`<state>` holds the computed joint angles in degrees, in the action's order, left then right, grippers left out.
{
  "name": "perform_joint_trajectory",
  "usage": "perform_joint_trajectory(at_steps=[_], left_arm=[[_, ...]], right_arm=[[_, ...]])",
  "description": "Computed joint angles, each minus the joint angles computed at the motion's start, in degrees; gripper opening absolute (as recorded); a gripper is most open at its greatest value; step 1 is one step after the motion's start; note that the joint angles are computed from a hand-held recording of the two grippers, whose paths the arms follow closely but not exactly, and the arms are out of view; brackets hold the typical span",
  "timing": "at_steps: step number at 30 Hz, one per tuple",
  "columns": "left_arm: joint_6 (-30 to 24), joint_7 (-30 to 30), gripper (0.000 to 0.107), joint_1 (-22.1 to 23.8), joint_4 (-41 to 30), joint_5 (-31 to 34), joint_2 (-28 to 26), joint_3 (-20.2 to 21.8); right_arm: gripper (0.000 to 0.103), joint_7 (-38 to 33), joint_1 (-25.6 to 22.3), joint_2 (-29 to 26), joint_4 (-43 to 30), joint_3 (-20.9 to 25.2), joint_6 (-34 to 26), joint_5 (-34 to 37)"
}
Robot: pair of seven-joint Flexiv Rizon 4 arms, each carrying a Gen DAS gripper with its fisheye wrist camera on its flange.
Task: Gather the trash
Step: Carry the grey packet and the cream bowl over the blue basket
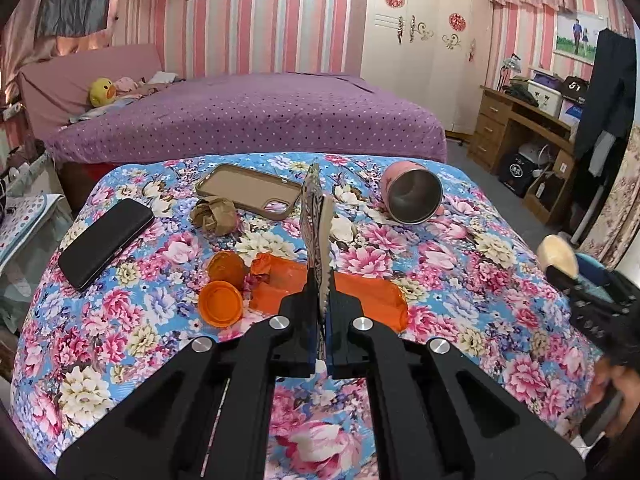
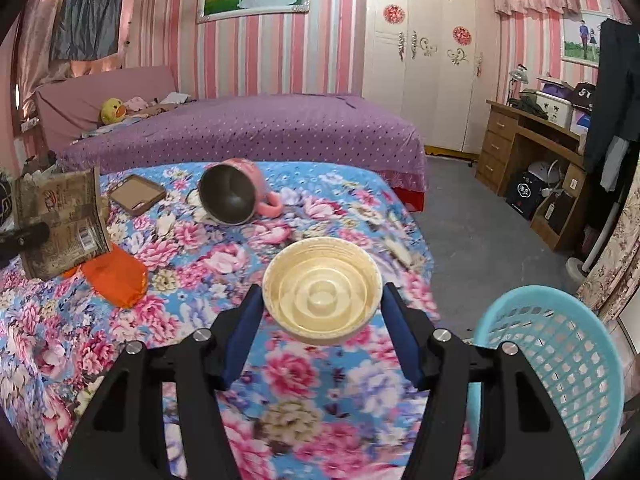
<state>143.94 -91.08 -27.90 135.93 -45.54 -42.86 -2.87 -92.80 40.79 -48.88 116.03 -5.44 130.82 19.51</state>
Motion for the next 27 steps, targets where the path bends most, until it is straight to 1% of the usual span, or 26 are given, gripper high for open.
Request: perform_joint_trajectory(at_steps=[5,9,14,20,25,27], left_arm=[[-0.15,3.19,0.001,-3.12,-3.28,-5.54,-1.29,-0.39],[0.56,5.52,0.001,-4.90,-5.84,-9.35,-2.32,-1.58],[1.93,11.51,0.001,-7.72,-10.02,-14.52,-4.10,-3.43],[2.43,15.25,0.001,-8.71,-13.92,-15.60,-5.62,-6.13],[2.85,20.32,0.001,-10.78,-18.55,-17.93,-7.28,-7.73],[2.96,23.93,0.001,-11.79,-21.16,-20.06,-8.02,-8.34]], right_arm=[[0.060,1.21,-3.90,0.77,1.29,1.00,1.13,-1.54],[0.060,1.49,-5.20,0.87,1.75,0.41,1.64,-1.02],[0.060,2.20,-8.35,1.16,2.88,0.93,3.03,-2.02],[0.060,2.17,-11.38,1.24,4.07,0.85,4.53,-2.87],[0.060,2.23,-14.22,1.09,4.80,0.85,5.59,-3.79],[0.060,2.29,-15.77,1.18,5.28,0.81,5.84,-4.49]])
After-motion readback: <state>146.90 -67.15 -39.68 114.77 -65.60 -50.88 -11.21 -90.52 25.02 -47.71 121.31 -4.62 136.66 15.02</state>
